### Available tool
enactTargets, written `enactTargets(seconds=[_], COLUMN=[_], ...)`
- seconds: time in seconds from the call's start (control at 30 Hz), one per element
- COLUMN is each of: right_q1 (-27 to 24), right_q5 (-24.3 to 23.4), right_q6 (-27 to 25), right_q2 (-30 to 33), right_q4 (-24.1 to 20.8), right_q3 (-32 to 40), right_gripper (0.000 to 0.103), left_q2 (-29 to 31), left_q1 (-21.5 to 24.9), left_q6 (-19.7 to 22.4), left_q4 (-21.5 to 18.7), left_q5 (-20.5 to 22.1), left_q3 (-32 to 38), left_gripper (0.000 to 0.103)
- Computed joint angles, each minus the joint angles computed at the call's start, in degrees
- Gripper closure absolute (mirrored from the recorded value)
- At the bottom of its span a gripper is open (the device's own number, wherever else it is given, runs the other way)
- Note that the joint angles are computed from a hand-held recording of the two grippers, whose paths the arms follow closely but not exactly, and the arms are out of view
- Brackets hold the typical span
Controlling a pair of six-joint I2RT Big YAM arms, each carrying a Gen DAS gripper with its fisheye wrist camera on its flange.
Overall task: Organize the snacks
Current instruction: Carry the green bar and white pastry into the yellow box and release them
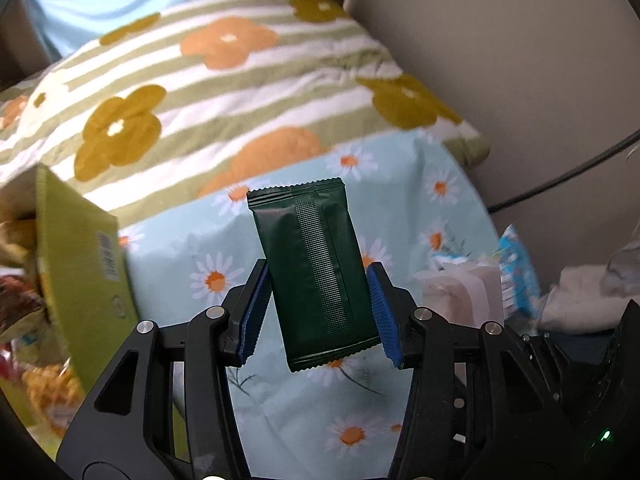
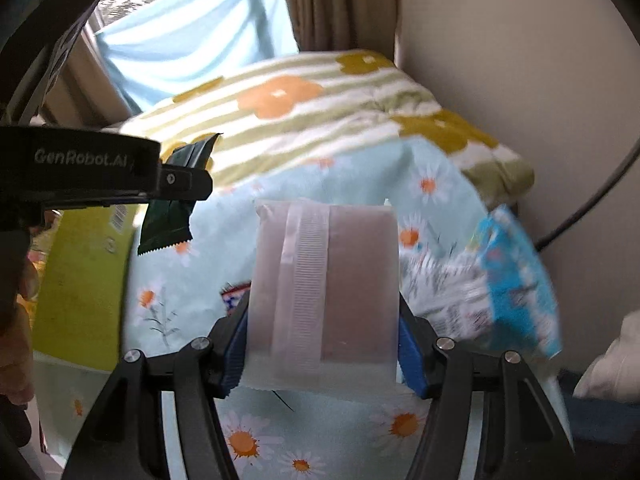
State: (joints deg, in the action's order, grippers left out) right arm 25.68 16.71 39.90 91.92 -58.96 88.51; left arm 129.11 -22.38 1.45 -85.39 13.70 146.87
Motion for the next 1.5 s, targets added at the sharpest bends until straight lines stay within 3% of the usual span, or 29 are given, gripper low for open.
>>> enactTargets(seconds=[0.23,0.4,0.63,0.77,0.9,1.2,1.4,1.43,1.5], right_q1=[-0.9,-0.4,2.9,5.5,8.3,13.3,14.7,14.9,15.0], right_q5=[-1.1,-3.3,-6.8,-9.2,-10.4,-8.7,-6.1,-5.6,-5.1], right_q6=[-9.8,-15.3,-20.9,-21.3,-19.9,-13.7,-8.5,-7.3,-6.0], right_q2=[-1.4,-0.1,6.5,11.4,17.6,31.2,36.4,36.8,35.9], right_q4=[-0.1,0.3,-0.9,-1.8,-4.5,-13.8,-19.3,-19.9,-19.5], right_q3=[5.6,10.9,22.5,29.5,38.0,57.4,64.7,65.0,63.1], right_gripper=[0.045,0.045,0.045,0.044,0.044,0.044,0.044,0.044,0.044], left_q2=[-9.7,-16.1,-23.2,-26.3,-27.8,-26.7,-25.0,-25.0,-24.7], left_q1=[1.8,4.5,10.5,15.0,20.0,30.4,32.1,32.1,31.8], left_q6=[-5.9,-9.4,-12.3,-12.1,-10.1,-0.3,8.2,9.2,10.6], left_q4=[8.2,11.9,16.7,18.5,18.4,15.5,15.5,16.0,15.9], left_q5=[0.0,-2.3,-3.5,-3.3,-2.3,1.5,2.8,2.9,2.8], left_q3=[-9.3,-14.5,-22.6,-27.0,-30.1,-35.4,-37.6,-38.3,-38.5], left_gripper=[0.058,0.058,0.058,0.058,0.058,0.058,0.058,0.057,0.04])
